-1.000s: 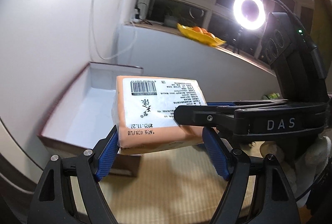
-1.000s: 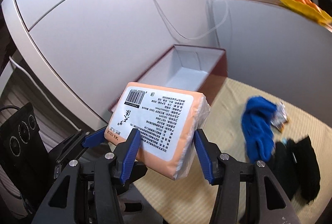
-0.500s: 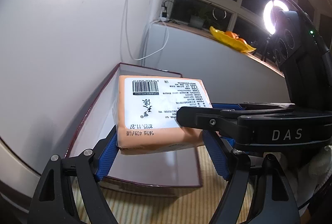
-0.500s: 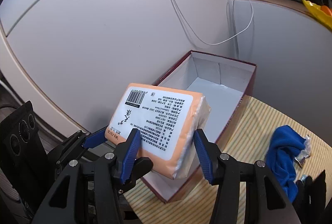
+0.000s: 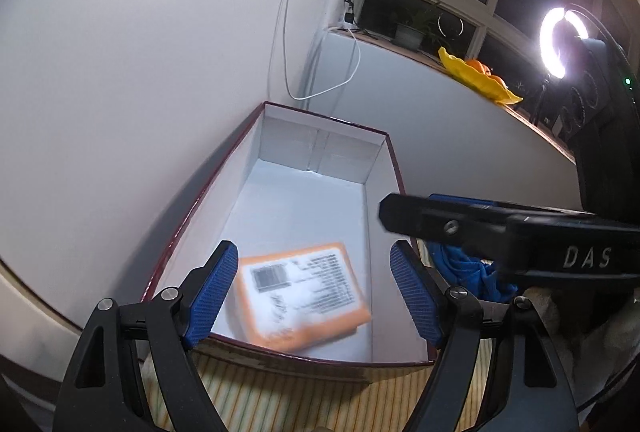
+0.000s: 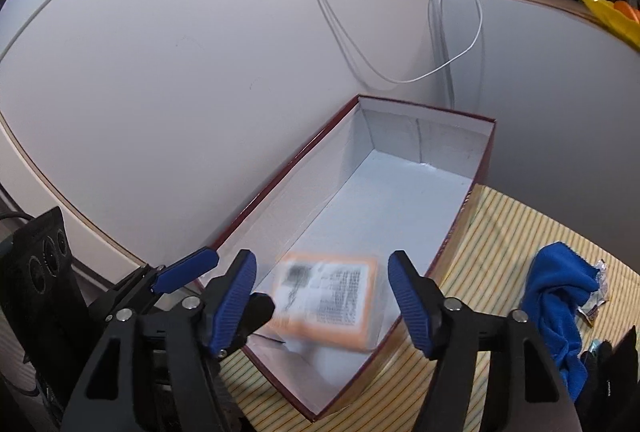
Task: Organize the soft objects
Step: 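Carry the tissue pack over the shoebox and release it inside, then move the right tool back over the black glove and pouch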
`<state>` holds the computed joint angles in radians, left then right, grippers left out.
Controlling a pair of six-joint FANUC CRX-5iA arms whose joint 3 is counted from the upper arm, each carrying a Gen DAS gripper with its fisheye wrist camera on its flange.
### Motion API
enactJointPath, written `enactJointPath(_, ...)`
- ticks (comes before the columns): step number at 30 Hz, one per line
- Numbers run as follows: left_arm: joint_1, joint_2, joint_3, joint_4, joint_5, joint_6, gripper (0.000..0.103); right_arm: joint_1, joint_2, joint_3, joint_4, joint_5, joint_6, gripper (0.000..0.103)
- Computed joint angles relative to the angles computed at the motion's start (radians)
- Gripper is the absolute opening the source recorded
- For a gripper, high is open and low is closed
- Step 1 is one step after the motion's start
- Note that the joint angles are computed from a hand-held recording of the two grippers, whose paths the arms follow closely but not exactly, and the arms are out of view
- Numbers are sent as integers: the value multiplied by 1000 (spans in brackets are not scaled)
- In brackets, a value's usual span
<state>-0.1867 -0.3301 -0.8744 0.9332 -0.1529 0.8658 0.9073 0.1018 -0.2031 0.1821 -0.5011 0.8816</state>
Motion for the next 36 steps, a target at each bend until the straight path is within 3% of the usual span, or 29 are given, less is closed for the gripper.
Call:
enactJointPath(11, 7, -50, 1, -109, -30, 101, 78, 9, -73, -73, 75, -10, -77, 65)
enactJointPath(19, -22, -110, -8, -162, -52, 160, 78, 4, -229, -207, 162, -18, -164, 65)
enactJointPath(27, -117, -137, -28, -98, -43, 135, 78, -25, -457, -380, 275, -94, -270, 69)
enactJointPath(33, -207, -104, -23, -95, -34, 150, 78, -69, -610, -477, 263, -170, -299, 69)
enactJointPath(36, -274, -64, -27, -20, -8, 107, 78, -93, -665, -512, 210, -204, -280, 69)
